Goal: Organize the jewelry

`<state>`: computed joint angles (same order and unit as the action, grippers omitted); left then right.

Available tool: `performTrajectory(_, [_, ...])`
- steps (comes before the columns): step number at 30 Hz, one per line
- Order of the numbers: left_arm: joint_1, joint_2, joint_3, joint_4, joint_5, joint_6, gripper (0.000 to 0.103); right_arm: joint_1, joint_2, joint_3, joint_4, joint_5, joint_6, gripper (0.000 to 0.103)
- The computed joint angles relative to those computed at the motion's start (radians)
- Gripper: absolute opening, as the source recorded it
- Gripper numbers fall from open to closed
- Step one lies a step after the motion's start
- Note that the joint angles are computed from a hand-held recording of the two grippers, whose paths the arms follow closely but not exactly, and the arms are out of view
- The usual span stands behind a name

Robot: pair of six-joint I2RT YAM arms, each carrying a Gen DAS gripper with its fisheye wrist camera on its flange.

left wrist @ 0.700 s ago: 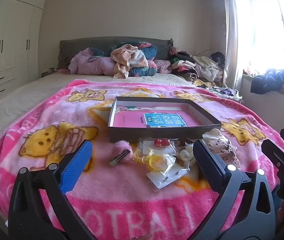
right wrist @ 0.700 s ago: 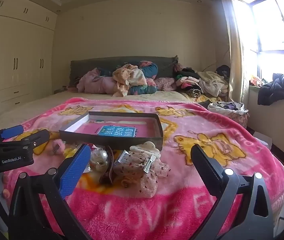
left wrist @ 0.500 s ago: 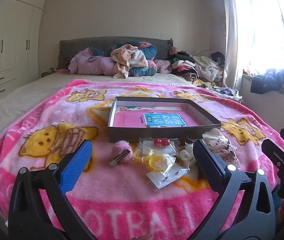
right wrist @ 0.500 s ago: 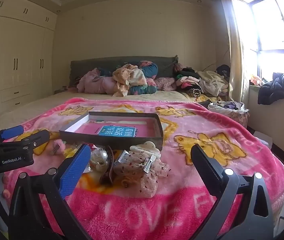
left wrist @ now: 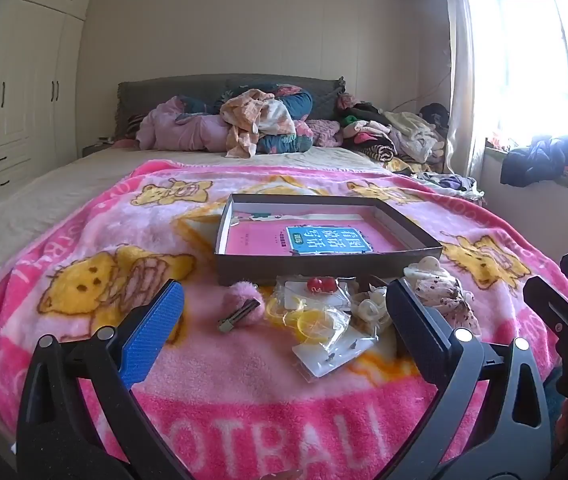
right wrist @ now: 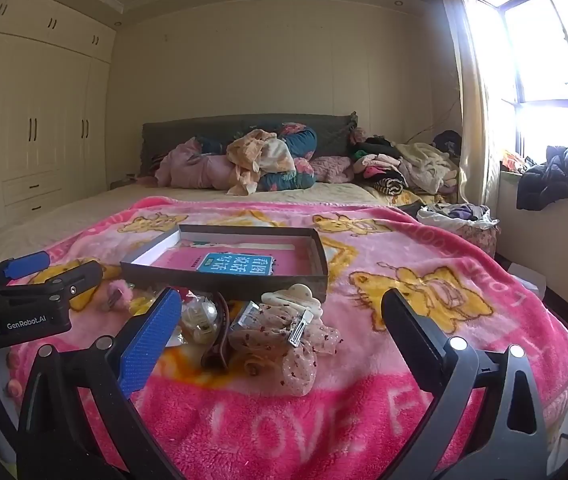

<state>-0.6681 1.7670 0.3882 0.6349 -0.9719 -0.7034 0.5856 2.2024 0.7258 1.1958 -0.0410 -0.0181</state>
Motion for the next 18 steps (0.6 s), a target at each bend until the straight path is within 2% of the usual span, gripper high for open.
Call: performTrajectory(18, [0.0, 0.001, 0.001, -0.002, -0.002, 0.002, 0.092, 0.004, -0.003, 0.0, 0.0, 0.005, 0.001, 0.097])
